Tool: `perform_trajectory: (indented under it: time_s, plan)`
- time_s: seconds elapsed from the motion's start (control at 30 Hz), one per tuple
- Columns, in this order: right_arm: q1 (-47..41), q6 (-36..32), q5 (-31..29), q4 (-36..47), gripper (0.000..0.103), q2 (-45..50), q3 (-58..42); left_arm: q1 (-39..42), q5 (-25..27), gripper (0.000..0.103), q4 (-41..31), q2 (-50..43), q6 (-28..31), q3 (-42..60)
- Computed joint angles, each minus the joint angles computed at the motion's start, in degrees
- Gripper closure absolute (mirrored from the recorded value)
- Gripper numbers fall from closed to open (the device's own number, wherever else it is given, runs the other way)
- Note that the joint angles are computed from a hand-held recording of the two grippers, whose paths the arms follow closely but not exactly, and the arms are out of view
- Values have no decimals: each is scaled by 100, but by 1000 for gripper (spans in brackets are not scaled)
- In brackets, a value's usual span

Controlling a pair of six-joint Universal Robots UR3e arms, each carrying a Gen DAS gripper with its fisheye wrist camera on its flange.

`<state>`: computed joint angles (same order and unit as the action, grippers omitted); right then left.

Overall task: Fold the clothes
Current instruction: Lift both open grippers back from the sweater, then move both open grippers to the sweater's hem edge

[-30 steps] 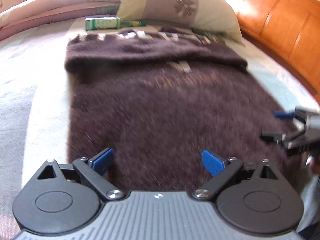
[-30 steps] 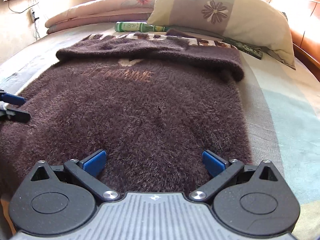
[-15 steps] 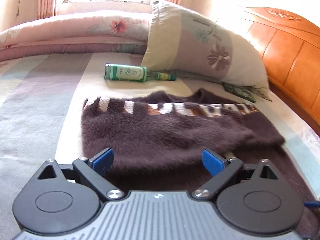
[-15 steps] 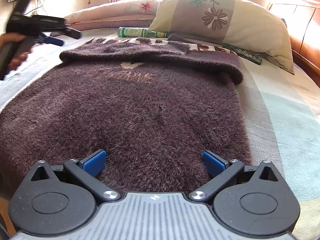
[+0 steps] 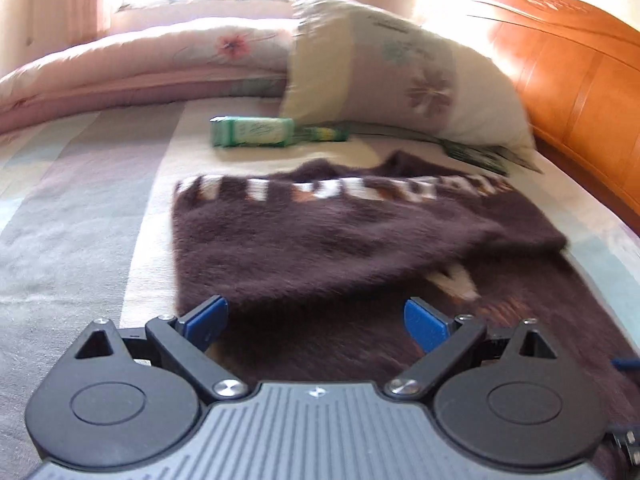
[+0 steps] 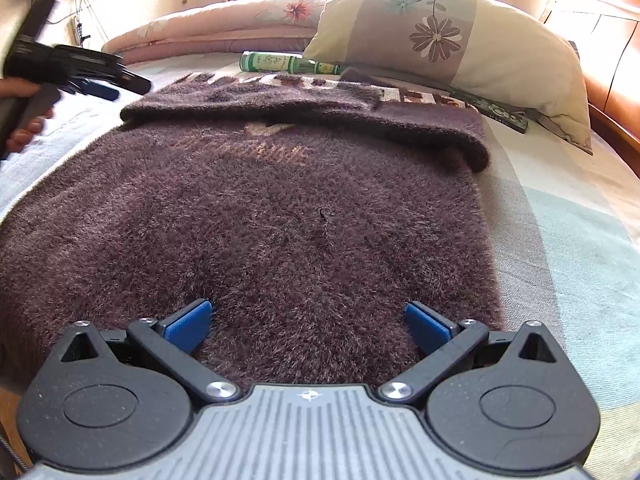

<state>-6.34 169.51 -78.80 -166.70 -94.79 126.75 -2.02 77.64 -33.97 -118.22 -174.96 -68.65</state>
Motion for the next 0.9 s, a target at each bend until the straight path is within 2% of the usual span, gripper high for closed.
perform_trajectory:
  time_s: [0.1,0.3,0.37,0.47,0.6,0.7,0.9]
  plan:
    - [8,-67,-22,213,0,-55,-74,-245,-128,8,-32,688,589,-810]
    - [72,-159,-150,454,0,-472,152,-996,343,8,112,1540,1248,-2225]
    - [31,-217,-114,545,0,-697,306,-1189,468,8,232,1670,1211,-2617]
    - [-37,-301,-61,783,0,-1052,487,-1271,434,8,291,1785,691,-3080]
    - [-33,-407,-116,1280,0,-1445,540,-1317,529,7,729,1943,246,-3531]
    - [65,-435,-260,1622,0,-1640,504,-1403,671,7,468,2091,117,-3514]
    - [780,-564,-932,1836,0,-1778,504,-1651,945,7,297,2413,173,-3764]
